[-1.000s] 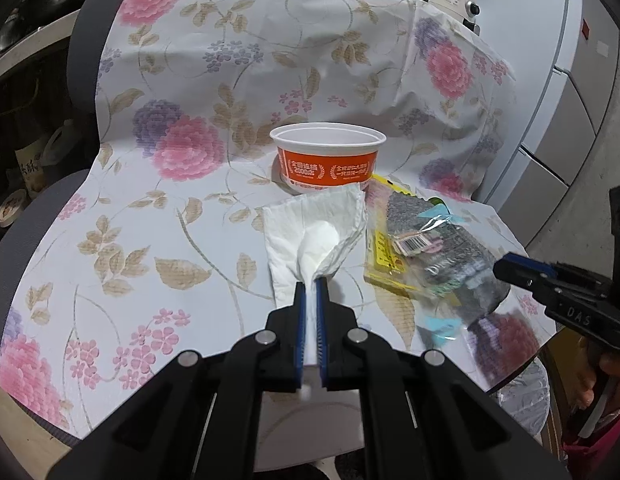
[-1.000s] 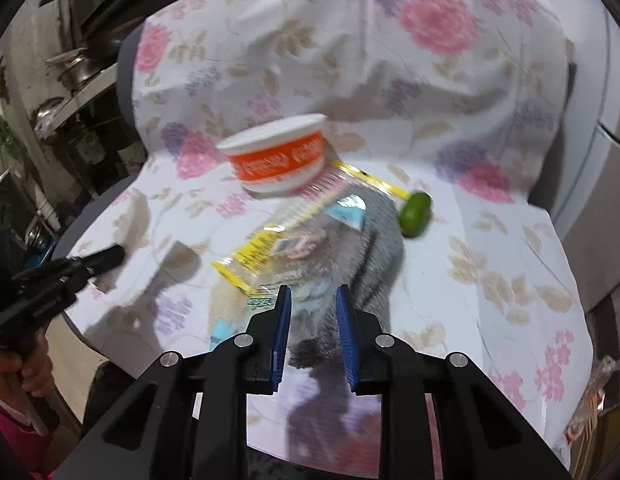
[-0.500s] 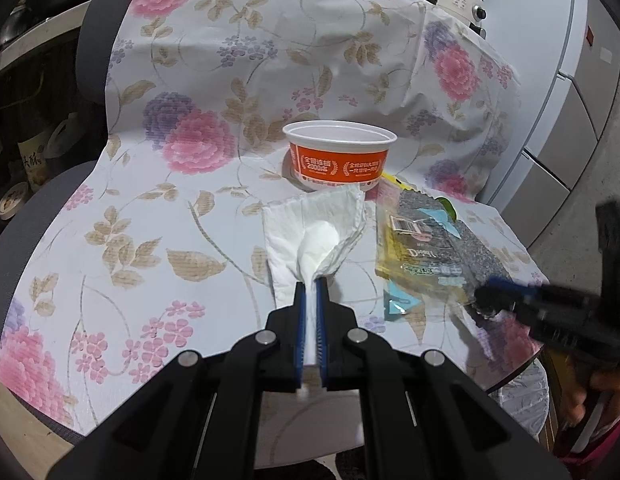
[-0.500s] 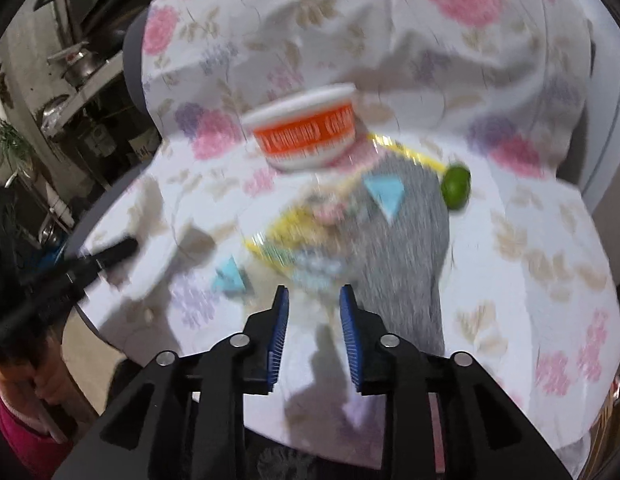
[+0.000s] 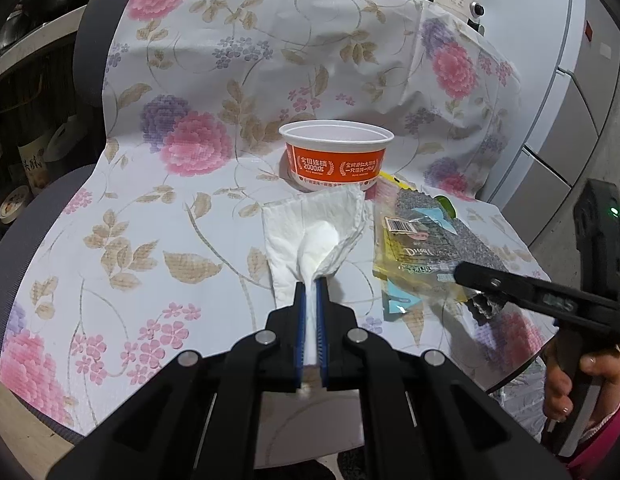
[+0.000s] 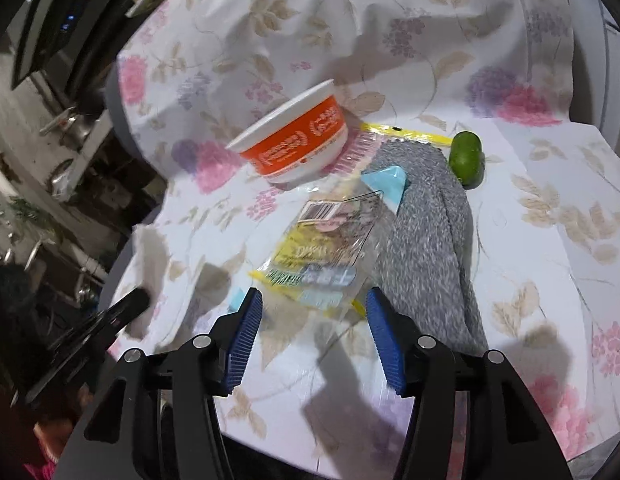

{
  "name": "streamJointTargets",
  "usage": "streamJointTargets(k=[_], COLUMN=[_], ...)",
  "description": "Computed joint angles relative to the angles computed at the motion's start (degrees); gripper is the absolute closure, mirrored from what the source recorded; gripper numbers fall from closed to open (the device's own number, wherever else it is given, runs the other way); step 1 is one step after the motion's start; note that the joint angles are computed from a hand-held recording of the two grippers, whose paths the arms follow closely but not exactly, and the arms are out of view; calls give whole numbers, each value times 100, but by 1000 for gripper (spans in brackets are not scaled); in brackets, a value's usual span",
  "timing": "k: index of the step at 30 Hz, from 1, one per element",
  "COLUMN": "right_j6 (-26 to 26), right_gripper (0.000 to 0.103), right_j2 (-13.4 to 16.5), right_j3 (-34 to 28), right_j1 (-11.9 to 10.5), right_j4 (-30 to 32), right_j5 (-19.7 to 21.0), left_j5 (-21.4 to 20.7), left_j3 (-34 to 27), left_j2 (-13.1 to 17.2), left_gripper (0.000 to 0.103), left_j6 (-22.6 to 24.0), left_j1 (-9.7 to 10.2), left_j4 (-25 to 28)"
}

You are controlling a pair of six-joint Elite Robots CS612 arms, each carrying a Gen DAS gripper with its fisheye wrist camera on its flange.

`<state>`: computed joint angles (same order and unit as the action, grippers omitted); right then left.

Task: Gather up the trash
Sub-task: 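Grasp the clear plastic wrapper with the right tool while the left tool holds the tissue, then carry tissue and wrapper to the bin and open both tools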

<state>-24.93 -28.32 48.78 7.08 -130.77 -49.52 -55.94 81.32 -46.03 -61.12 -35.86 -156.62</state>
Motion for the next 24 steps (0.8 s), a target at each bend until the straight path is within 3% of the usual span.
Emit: streamJointTargets(k=[1, 2, 5, 11, 16, 21, 24], right_j6=[83, 171, 275, 254, 668, 1075, 1247], right_gripper=[62, 83, 100, 102, 102, 102, 102], right_j2=[30, 53, 14, -364, -689, -983, -1126], right_j3=[-57, -99, -17, 686, 1225, 1771, 2137], right_j1=[21, 36, 15, -112, -354, -660, -866], right_j4=[-6, -13, -260, -1745, -2955, -3940, -4504], right_j5=[-103, -173, 19, 393, 476, 58, -518], left_j5=[5, 17, 89, 137, -36, -476, -987], left_j3=[-9, -19, -25, -79, -390, -1110, -1840], left_j2=[-2, -4, -28, -42, 112, 504, 923], left_gripper=[100, 100, 100, 100, 100, 100, 100], left_j6=[-4, -4, 30, 230, 966, 1892, 2524], left_j1=[-3, -7, -32, -81, -164, -269, -334], left_j4=[30, 55, 87, -119, -728, -1105, -1199])
